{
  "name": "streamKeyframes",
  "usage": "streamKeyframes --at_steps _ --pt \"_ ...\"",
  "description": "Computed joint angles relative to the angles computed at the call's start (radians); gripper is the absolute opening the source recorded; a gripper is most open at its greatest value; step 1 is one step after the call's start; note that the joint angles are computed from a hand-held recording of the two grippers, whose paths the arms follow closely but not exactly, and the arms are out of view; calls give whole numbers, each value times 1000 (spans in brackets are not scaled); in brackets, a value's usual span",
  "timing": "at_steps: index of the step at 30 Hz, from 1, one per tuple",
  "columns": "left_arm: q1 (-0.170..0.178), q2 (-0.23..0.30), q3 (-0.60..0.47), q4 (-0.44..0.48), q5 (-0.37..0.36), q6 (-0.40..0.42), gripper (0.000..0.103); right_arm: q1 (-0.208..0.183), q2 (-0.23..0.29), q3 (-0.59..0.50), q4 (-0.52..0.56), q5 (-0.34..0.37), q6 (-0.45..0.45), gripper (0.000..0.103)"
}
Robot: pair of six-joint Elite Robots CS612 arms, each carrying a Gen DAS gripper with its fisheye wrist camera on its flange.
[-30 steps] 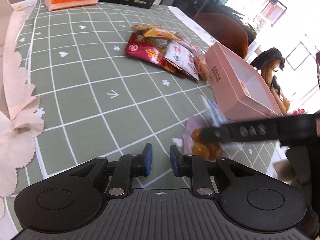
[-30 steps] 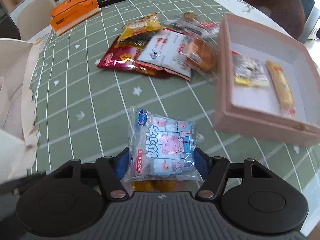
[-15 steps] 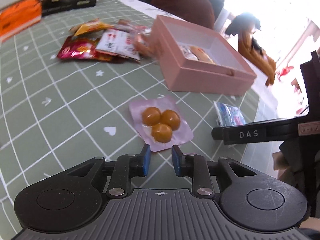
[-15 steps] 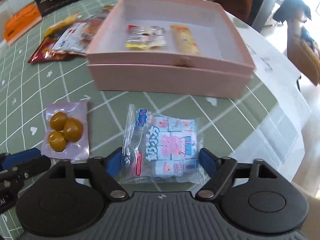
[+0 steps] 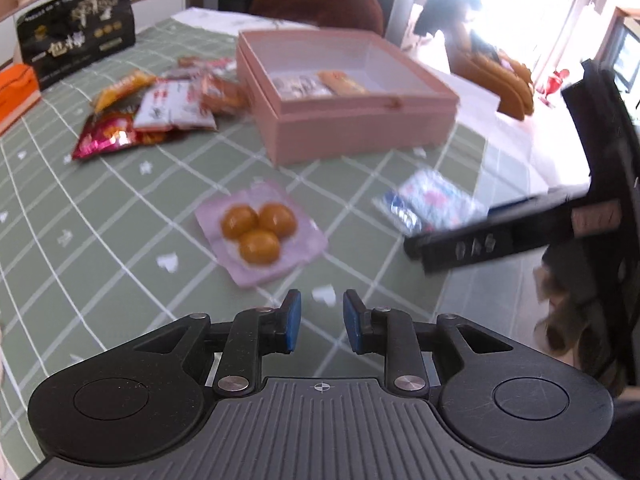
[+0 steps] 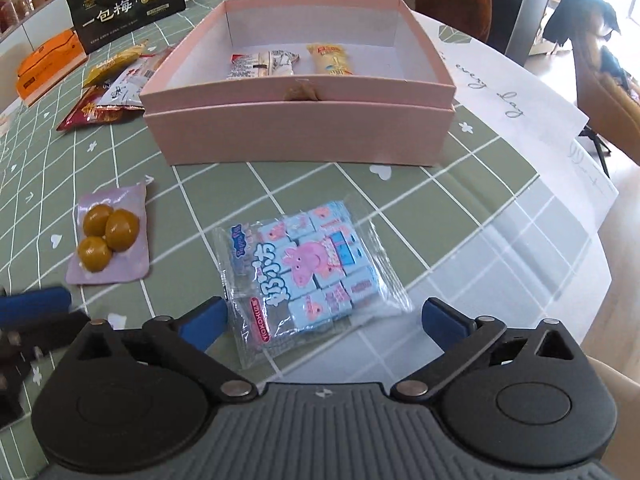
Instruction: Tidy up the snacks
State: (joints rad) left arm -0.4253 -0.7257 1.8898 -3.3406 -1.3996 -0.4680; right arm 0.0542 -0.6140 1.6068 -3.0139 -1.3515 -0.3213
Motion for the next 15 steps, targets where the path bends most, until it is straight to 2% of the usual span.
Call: streamKeyframes --at_steps 4,9,12,15 --pt "-5 6 0 29 45 -8 28 -8 -3 9 -6 -3 6 103" --pt "23 5 10 -122 19 -40 28 -14 -5 26 -31 -6 17 103" --pt "58 6 -29 -77 -36 -39 28 -15 -4 32 -52 -6 26 103" --pt "68 22 -59 -65 4 25 28 -15 -2 32 -57 -6 28 103"
